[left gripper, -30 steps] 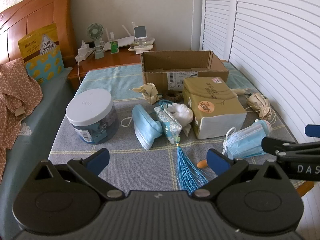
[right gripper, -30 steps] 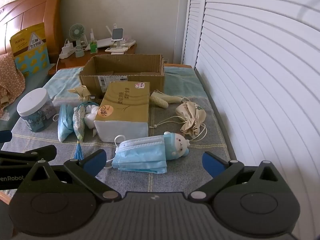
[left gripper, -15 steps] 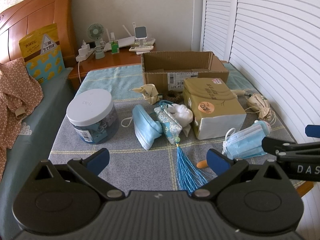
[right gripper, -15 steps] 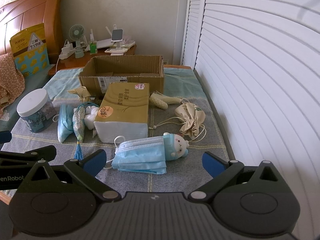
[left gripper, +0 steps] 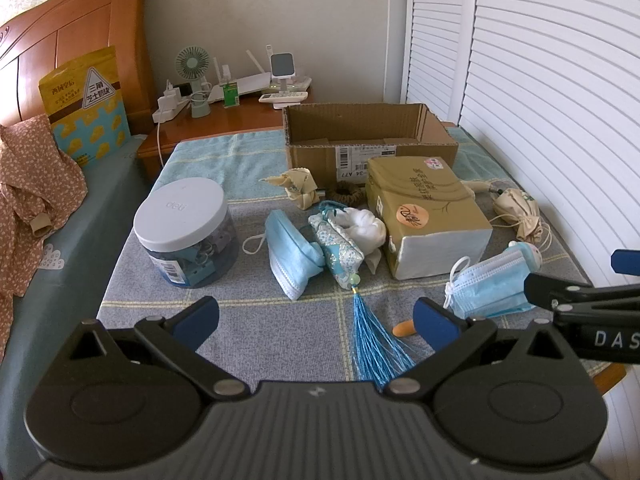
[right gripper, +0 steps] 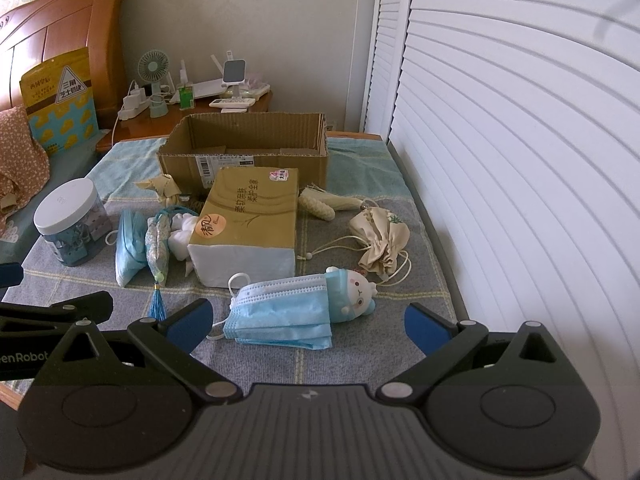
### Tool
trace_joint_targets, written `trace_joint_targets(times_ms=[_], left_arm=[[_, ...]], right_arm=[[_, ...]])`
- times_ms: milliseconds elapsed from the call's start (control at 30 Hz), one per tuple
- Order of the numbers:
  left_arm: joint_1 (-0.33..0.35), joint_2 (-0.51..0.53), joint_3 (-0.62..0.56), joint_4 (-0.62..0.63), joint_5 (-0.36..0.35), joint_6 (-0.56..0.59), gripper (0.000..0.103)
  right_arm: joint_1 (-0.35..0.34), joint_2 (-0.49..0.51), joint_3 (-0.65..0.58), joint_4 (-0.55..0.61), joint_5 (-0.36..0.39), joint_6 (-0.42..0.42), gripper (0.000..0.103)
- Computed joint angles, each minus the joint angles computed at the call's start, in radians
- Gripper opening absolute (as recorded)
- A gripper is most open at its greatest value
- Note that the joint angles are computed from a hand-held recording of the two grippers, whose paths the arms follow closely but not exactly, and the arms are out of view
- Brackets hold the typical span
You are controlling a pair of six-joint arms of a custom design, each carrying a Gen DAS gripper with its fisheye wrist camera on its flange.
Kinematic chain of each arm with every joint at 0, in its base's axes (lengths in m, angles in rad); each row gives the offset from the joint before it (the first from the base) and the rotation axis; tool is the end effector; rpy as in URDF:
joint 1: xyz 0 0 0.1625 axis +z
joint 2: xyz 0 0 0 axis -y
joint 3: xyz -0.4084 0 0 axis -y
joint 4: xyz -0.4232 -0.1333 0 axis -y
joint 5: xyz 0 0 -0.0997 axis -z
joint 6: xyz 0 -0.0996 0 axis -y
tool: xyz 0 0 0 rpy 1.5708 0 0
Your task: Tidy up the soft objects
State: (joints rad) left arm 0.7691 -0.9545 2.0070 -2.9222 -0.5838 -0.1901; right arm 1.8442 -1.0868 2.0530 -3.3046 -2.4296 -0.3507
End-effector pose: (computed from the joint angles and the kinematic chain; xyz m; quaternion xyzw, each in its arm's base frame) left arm -0.2498 -0.5430 0.1050 0.1949 0.8517 -0.3382 0.3496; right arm 0.2036 -0.5116 0.1982 0.1105 -0.8502 0.3253 0.3989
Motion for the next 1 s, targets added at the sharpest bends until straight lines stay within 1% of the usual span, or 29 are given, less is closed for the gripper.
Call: trace_joint_targets(times_ms=[1000], left_arm=[[0.001,0.004,-0.009,0.006,-0.007,0.001,0.102]], right_arm=[[-0.001,-0.001,-0.004,-0.009,0.004,-0.019,0.103]])
